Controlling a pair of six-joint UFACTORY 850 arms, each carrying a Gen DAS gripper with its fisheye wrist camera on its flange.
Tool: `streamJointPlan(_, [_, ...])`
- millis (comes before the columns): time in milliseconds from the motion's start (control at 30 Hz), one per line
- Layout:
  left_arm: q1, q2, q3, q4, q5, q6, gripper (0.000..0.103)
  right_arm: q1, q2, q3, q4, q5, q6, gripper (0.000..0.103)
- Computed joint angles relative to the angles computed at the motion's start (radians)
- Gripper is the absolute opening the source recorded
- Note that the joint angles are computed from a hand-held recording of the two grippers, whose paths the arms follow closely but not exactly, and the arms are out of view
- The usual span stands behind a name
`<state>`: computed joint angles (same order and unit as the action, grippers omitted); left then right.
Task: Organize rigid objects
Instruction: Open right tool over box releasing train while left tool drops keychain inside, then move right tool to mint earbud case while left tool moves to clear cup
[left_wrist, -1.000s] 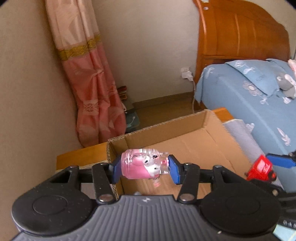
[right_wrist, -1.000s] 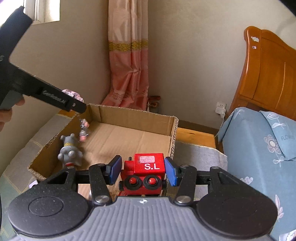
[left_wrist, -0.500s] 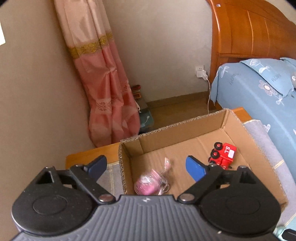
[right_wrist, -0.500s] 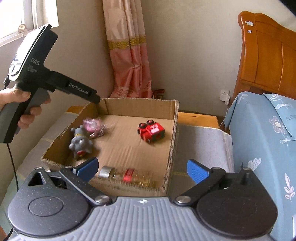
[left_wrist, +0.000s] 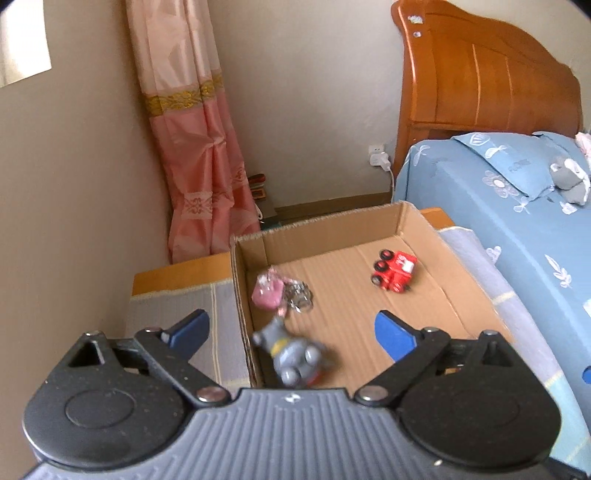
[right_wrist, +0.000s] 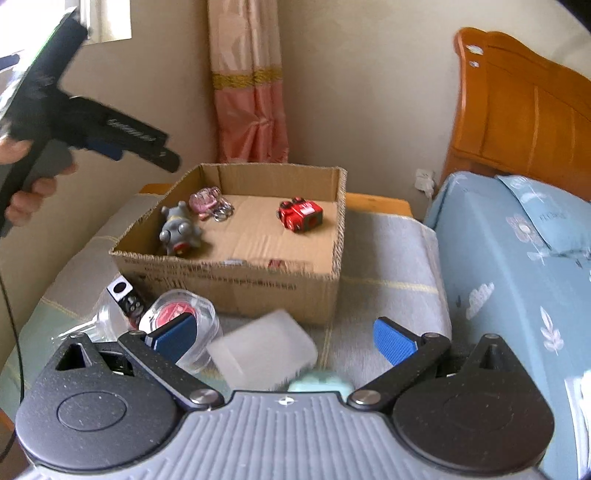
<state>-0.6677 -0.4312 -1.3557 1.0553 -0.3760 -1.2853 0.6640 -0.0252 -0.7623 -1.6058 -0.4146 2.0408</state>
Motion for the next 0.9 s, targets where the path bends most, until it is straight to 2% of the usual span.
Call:
streamJointPlan(233, [-0.046,0.096,0.163,0.212,-0.013,-0.275,0.099,0.066,0.022,0.058,0.036,-0.068,0.075,0.103])
streamJointPlan(400, [-0.058,0.133,0.269,0.371,0.012,-0.495,0.099,0.085,0.015,0.079,0.058,-0.068,0.114,0.103])
streamJointPlan(633, [-0.073,0.125,0.336,0.405,0.014,-0.616,0.099,0.097,0.009,0.102,0.077,-0.06,0.135,0.103])
streamJointPlan(733, [-0.082,0.105,0.339,0.379,-0.013,-0.617,0.099,0.095,0.007,0.107,0.088,-0.059,0.134,0.103])
streamJointPlan(900, [-0.084,0.081,0.341,0.387,-0.01,-0.639,0.099,0.087,0.008,0.116,0.091,-0.055,0.147,0.103])
